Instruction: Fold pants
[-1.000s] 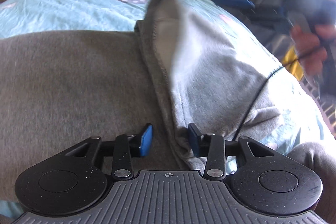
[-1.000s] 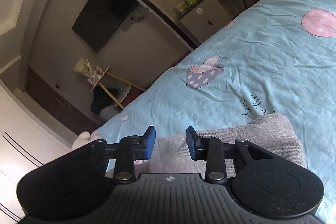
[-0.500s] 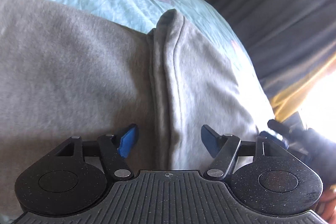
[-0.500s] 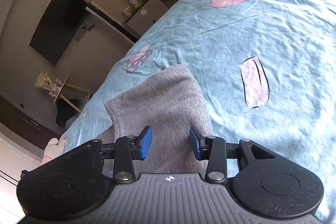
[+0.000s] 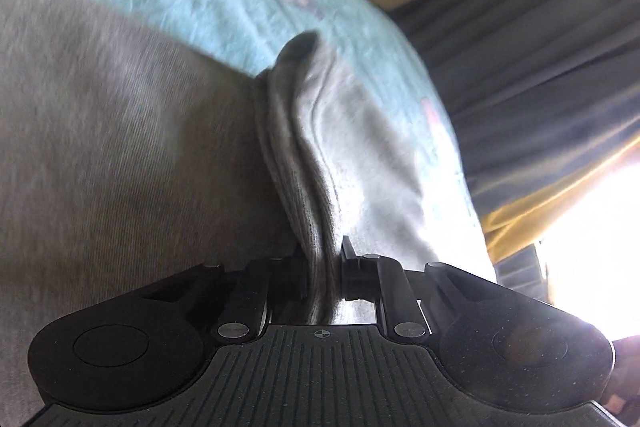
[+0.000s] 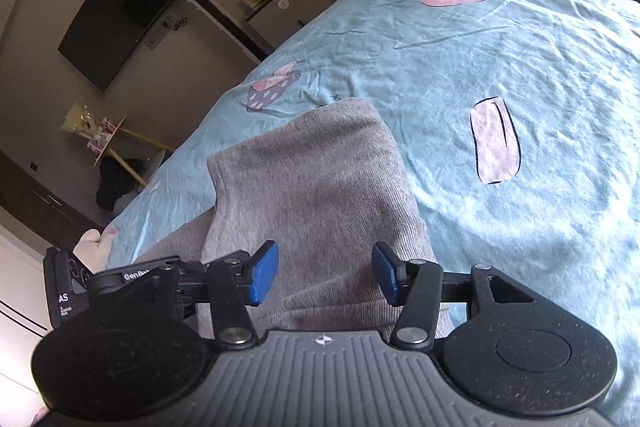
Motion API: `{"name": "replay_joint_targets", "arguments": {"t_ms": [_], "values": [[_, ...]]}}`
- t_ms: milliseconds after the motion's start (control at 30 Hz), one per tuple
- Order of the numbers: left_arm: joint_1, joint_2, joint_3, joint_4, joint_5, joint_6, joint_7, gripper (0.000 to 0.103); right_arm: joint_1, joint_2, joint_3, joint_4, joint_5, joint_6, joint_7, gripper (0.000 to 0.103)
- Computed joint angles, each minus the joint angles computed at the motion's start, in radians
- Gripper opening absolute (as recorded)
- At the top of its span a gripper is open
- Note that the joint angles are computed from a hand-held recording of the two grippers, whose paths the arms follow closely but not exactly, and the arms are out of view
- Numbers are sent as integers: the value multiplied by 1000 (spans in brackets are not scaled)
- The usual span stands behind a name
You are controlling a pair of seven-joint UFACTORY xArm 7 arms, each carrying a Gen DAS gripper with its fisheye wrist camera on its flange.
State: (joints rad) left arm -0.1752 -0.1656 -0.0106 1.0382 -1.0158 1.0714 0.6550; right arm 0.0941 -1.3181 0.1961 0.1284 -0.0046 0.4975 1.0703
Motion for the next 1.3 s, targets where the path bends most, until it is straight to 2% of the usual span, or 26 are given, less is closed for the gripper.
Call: {"name": "replay_joint_targets", "arguments": {"t_ms": [67, 167, 333, 433, 533, 600, 667, 767, 833, 900, 1000, 1100, 1133, 1167, 1233, 1300], "values": [[10, -15, 15, 19, 3, 26, 17, 16, 1, -15, 10, 10, -10, 30, -5, 52], [32, -28, 30, 48, 71, 43, 42, 16, -3, -14, 18, 30, -22, 72, -12, 53], [71, -78, 40, 14, 241, -69, 79, 16, 3, 40, 22, 55, -31, 60, -31, 53], [90, -72, 64, 1, 292, -99, 67, 19, 1, 98, 21, 72, -33, 12, -41, 53], [96, -64, 63, -8, 319, -130, 35, 31, -20, 160, 51, 95, -44, -35, -30, 53], [88, -57, 67, -9, 293, -148, 40, 46, -26, 202, 67, 112, -52, -65, -21, 53], [84, -51, 81, -8, 250, -121, 58, 69, -10, 240, 63, 120, -37, -97, -4, 52], [86, -46, 82, -17, 223, -97, 74, 70, 24, 278, 45, 124, -7, -103, 18, 52], [89, -41, 74, -19, 237, -94, 75, 70, 25, 310, 47, 149, -18, -67, 6, 53], [90, -30, 68, -15, 242, -93, 79, 69, -2, 344, 65, 186, -48, -26, -3, 56], [90, -16, 57, -9, 244, -125, 70, 66, -39, 398, 58, 210, -86, -57, -24, 66], [86, -9, 47, -6, 244, -160, 71, 63, -91, 468, 65, 230, -121, -109, -30, 66], [84, -10, 45, -8, 242, -172, 71, 59, -118, 487, 79, 240, -136, -121, -21, 66], [82, -9, 44, -9, 236, -185, 75, 57, -143, 505, 90, 252, -152, -135, -14, 64], [78, -10, 47, -14, 215, -198, 95, 56, -184, 532, 107, 266, -181, -186, -1, 52], [77, -4, 45, -16, 220, -210, 99, 55, -202, 588, 102, 299, -207, -226, -30, 36]]}}
